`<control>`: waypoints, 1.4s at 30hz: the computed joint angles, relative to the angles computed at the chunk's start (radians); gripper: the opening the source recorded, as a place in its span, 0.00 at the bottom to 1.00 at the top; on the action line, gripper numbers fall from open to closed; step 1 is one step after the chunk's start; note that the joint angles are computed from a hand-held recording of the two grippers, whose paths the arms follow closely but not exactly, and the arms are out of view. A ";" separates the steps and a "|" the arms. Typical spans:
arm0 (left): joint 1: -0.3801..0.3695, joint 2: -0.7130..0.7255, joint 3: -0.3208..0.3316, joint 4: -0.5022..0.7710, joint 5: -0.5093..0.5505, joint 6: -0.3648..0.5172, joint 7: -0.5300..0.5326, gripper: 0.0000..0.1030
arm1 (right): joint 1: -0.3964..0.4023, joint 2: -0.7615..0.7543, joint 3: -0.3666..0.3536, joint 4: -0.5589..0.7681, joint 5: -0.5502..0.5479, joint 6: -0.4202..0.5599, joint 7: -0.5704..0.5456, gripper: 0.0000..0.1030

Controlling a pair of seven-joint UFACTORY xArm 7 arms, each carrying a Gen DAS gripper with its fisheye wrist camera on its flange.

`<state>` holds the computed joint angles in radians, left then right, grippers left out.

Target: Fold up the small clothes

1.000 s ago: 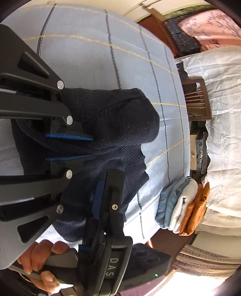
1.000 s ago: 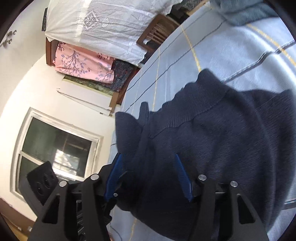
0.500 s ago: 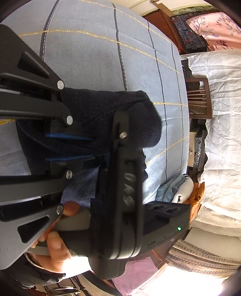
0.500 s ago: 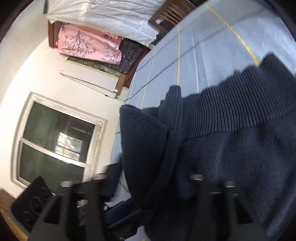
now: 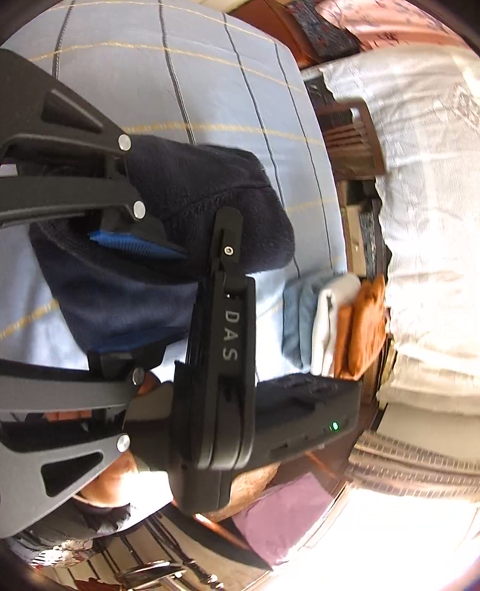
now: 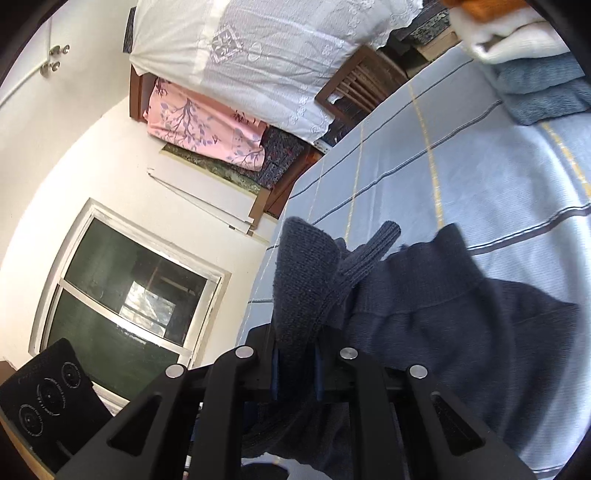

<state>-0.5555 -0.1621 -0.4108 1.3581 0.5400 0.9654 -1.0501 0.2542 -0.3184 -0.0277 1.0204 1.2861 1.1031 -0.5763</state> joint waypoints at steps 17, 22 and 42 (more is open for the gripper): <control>0.111 -0.127 -0.050 -0.158 -0.096 -0.004 -0.038 0.68 | -0.122 -0.008 -0.074 -0.090 -0.152 0.019 -0.010 0.14; 0.071 -0.037 -0.089 -0.140 0.032 0.126 -0.056 0.79 | -0.128 0.019 -0.029 -0.086 -0.269 -0.032 0.003 0.24; 0.045 -0.099 -0.023 -0.239 0.045 0.093 -0.110 0.93 | 0.026 -0.451 -0.078 -0.435 -0.525 -0.156 -0.039 0.00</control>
<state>-0.5102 -0.2610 -0.4339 1.1189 0.5852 1.0589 -1.1605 0.2806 -0.7691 -0.1052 0.5856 0.7609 0.9473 -0.6149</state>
